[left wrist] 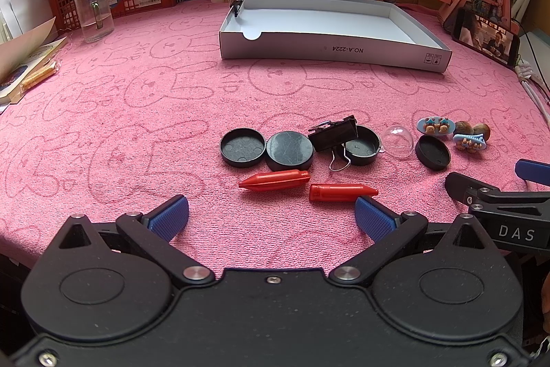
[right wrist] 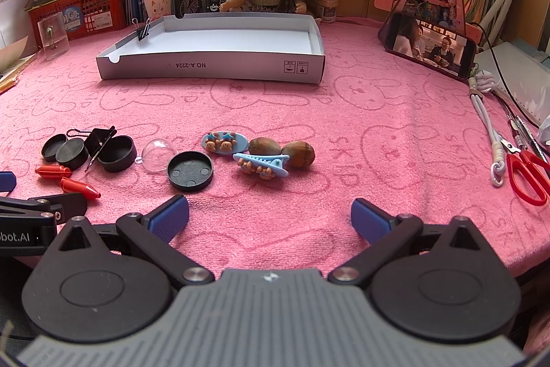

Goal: Organize rigid objects

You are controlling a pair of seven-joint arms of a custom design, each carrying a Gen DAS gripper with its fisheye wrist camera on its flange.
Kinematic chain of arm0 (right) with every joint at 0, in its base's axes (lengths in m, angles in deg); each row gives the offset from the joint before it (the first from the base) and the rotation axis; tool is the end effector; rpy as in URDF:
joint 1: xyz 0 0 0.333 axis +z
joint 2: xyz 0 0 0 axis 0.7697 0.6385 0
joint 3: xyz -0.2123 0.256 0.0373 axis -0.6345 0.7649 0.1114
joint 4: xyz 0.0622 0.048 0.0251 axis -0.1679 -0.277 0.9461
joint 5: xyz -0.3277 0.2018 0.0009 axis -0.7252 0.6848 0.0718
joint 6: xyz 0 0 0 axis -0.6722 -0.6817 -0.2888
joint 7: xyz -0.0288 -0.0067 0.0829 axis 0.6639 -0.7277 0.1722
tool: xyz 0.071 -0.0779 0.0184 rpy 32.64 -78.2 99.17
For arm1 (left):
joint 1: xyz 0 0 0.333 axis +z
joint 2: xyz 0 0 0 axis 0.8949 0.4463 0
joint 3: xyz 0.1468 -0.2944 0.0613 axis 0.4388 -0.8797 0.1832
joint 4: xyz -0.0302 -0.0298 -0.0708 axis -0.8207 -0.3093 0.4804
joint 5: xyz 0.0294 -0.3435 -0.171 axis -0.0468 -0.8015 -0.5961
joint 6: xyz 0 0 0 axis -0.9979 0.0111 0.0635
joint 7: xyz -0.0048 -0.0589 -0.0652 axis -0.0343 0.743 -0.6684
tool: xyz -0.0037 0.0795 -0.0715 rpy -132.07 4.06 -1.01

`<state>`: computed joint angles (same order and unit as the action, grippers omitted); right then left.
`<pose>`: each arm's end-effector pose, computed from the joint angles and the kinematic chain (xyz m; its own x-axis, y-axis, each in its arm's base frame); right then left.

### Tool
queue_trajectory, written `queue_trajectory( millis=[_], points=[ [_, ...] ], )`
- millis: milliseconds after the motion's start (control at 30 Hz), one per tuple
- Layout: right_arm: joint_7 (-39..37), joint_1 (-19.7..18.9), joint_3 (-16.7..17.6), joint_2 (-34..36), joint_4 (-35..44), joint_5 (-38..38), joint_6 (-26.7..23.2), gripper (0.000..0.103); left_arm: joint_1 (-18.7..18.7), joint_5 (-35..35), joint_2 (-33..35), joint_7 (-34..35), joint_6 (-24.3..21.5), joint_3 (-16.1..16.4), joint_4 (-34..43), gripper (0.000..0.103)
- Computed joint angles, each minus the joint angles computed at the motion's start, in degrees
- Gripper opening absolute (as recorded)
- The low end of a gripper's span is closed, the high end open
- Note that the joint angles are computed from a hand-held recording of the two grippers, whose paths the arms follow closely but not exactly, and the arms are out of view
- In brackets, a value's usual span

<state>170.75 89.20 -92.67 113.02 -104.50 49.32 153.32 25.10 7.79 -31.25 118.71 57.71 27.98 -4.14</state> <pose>0.6479 0.3037 0.4040 0.0435 -0.9989 0.0198 -0.6599 -0.0436 -0.7501 0.6382 -0.5112 0.4140 -0.0103 -0.9999 -0.0026 -0.7258 0.0093 -0.6879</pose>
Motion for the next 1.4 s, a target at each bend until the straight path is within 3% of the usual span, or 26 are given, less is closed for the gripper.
queue_trajectory(
  millis=[533, 667, 800, 900, 1000, 1100, 1167, 1333, 1400],
  points=[
    [2.0, 2.5, -3.5, 0.3, -1.1, -1.3, 2.3, 0.103, 0.3, 0.2, -0.2, 0.7, 0.9, -0.2, -0.6, 0.103],
    [2.3, 2.8, -3.7, 0.1, -1.3, -1.5, 2.3, 0.103, 0.3, 1.5, -1.2, -0.1, 3.4, 0.5, -2.9, 0.103],
    [4.5, 4.1, -5.3, 0.2, -1.5, -3.1, 3.0, 0.103, 0.4, 2.1, -1.3, -0.5, 4.3, 0.6, -3.5, 0.103],
    [8.6, 6.6, -8.8, 0.6, -2.1, -6.1, 5.0, 0.103, 0.8, 1.2, -1.3, 0.1, 3.6, 0.0, -3.0, 0.103],
    [13.3, 10.3, -13.7, 1.2, -3.1, -9.3, 8.3, 0.102, 1.3, 0.8, -2.8, -1.2, 5.6, -0.2, -5.3, 0.096],
    [13.9, 11.5, -15.8, 1.9, -3.4, -8.1, 10.9, 0.098, 2.7, 1.0, -5.4, -2.8, 12.4, -1.0, -10.1, 0.082],
    [13.6, 12.3, -17.0, 2.4, -3.5, -6.8, 12.3, 0.097, 3.0, 1.5, -6.4, -3.3, 16.3, -1.0, -12.2, 0.078],
    [12.9, 15.8, -21.6, 4.1, -3.6, -4.0, 14.9, 0.087, 1.5, 3.1, -6.3, -3.3, 16.3, 0.2, -11.5, 0.056],
    [12.4, 17.4, -23.4, 4.8, -3.6, -2.9, 15.3, 0.080, 1.6, 3.1, -6.3, -3.0, 17.1, -0.1, -11.7, 0.052]
  ],
)
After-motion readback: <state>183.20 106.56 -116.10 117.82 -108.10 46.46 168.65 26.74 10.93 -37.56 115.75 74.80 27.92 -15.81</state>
